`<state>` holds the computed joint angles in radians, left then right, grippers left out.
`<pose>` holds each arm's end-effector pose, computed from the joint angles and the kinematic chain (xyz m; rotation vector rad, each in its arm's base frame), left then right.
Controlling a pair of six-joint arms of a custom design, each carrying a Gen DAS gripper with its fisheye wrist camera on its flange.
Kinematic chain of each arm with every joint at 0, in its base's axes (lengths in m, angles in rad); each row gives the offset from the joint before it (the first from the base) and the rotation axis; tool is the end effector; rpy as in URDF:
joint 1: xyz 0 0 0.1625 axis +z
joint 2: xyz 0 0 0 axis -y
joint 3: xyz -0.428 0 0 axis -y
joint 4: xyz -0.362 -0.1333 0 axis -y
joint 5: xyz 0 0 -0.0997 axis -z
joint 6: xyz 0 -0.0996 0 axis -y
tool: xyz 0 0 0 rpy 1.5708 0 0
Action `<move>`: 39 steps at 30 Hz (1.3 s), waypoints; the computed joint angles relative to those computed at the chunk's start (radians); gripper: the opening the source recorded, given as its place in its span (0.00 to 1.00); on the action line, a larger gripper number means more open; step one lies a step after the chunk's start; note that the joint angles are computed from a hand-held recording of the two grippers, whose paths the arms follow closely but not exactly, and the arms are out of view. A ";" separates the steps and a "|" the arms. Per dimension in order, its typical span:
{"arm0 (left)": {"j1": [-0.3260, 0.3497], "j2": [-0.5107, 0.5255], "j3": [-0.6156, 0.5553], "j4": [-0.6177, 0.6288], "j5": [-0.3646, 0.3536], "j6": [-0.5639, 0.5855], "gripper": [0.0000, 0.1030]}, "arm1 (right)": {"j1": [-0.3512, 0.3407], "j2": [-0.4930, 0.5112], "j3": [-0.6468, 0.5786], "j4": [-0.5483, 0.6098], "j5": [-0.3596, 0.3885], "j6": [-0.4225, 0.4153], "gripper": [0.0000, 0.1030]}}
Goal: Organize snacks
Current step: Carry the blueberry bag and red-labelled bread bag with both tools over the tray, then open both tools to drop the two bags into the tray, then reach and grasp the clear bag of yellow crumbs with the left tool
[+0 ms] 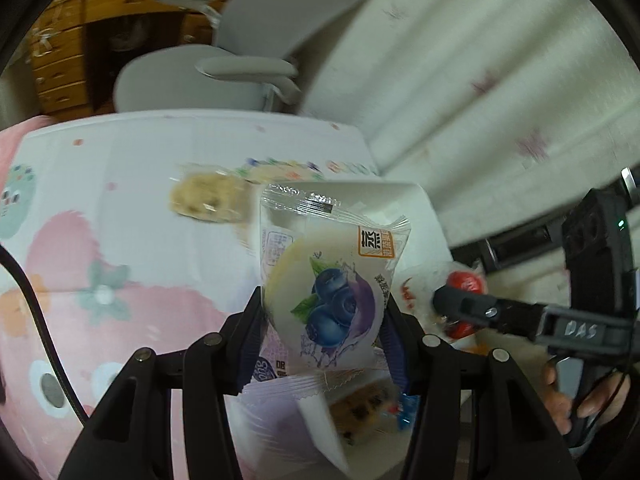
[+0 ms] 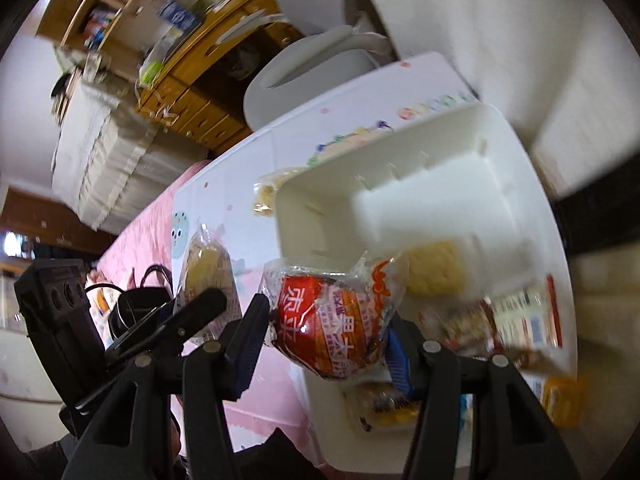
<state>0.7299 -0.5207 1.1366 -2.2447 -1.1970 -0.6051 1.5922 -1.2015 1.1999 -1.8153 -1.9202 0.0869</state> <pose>-0.4619 -0.6410 0.0795 0.3219 2.8513 -0.4214 0.1128 -0.6337 0.4958 -0.1519 -2.7800 0.3703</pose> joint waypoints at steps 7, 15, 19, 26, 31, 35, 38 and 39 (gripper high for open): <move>-0.027 0.093 -0.123 0.089 -0.092 0.060 0.50 | -0.058 -0.133 0.177 -0.093 -0.037 0.040 0.52; -0.035 0.159 -0.226 0.196 -0.084 0.076 0.76 | -0.116 -0.211 0.273 -0.093 -0.027 0.120 0.62; -0.026 0.148 -0.232 0.240 -0.040 0.066 0.79 | -0.115 -0.228 0.308 -0.121 -0.031 0.124 0.66; 0.000 0.105 -0.213 0.273 0.049 0.035 0.80 | -0.103 -0.240 0.367 -0.183 -0.041 0.114 0.70; 0.026 0.080 -0.211 0.283 0.113 0.069 0.80 | -0.079 -0.234 0.405 -0.253 -0.063 0.069 0.72; 0.052 0.087 -0.255 0.320 0.145 0.162 0.80 | -0.056 -0.229 0.439 -0.330 -0.092 0.033 0.76; 0.073 0.118 -0.323 0.368 0.175 0.261 0.80 | -0.043 -0.217 0.456 -0.384 -0.111 0.020 0.79; 0.080 0.129 -0.344 0.382 0.178 0.287 0.80 | -0.037 -0.213 0.462 -0.402 -0.122 0.017 0.80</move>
